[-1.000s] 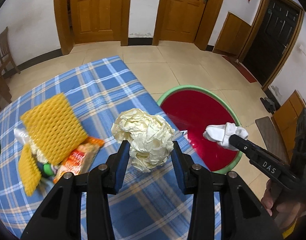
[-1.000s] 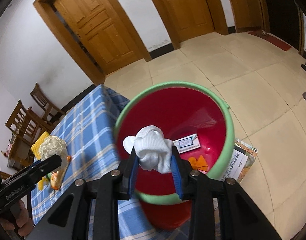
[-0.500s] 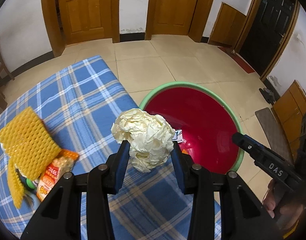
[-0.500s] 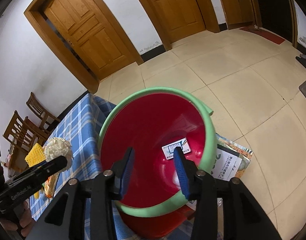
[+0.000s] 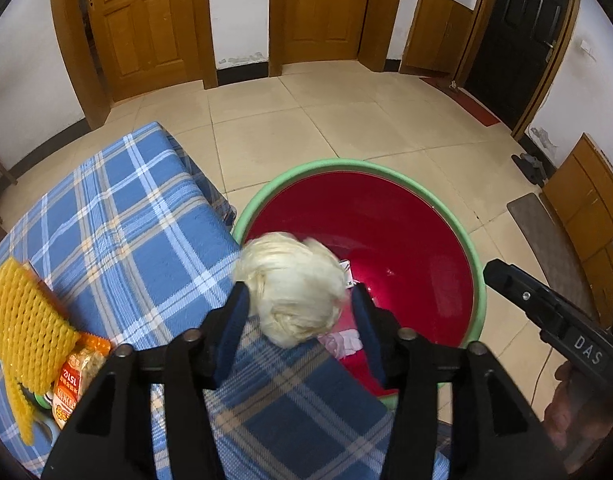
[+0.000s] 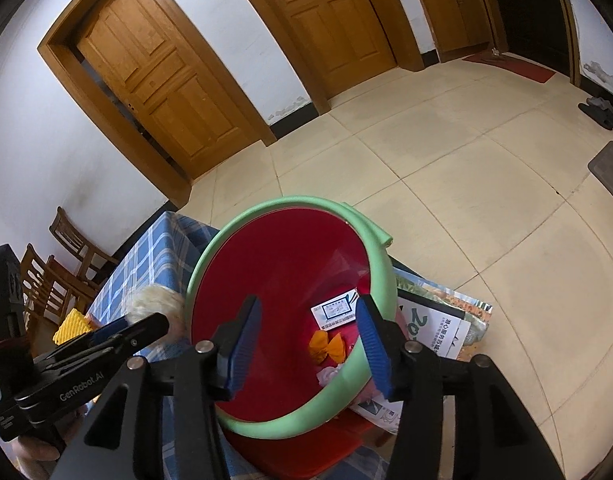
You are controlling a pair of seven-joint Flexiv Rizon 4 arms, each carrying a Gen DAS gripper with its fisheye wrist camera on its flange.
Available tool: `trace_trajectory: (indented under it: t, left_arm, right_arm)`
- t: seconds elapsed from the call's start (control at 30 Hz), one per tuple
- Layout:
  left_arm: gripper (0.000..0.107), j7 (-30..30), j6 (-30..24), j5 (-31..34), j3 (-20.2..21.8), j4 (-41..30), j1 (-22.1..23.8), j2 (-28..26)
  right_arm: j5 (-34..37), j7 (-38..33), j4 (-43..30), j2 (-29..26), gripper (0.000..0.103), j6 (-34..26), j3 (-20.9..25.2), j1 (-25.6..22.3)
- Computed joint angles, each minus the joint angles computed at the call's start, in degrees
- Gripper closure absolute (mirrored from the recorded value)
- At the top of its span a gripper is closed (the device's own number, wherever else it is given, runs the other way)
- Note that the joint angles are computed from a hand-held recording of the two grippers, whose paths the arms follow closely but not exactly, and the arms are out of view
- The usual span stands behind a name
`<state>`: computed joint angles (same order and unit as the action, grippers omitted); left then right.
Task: Collect trash
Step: 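Open both grippers to drop the paper and sock into the bin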
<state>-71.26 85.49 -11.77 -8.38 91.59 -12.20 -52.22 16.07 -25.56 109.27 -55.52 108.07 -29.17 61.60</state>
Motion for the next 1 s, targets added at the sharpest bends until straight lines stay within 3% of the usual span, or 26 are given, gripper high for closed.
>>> trace_trajectory:
  t: [0.33, 1.0]
  left_arm:
    - [0.045, -0.56, 1.71, -0.22, -0.98, 2.18, 1.04, 1.40]
    - [0.045, -3.81, 9.53, -0.79, -5.57, 14.00, 9.06, 7.81]
  right_arm:
    - [0.38, -0.71, 0.34, 0.47, 0.048, 0.49, -0.04, 0.44]
    - [-1.25, -1.56, 0.17, 2.26, 0.043, -1.26, -3.27, 5.14]
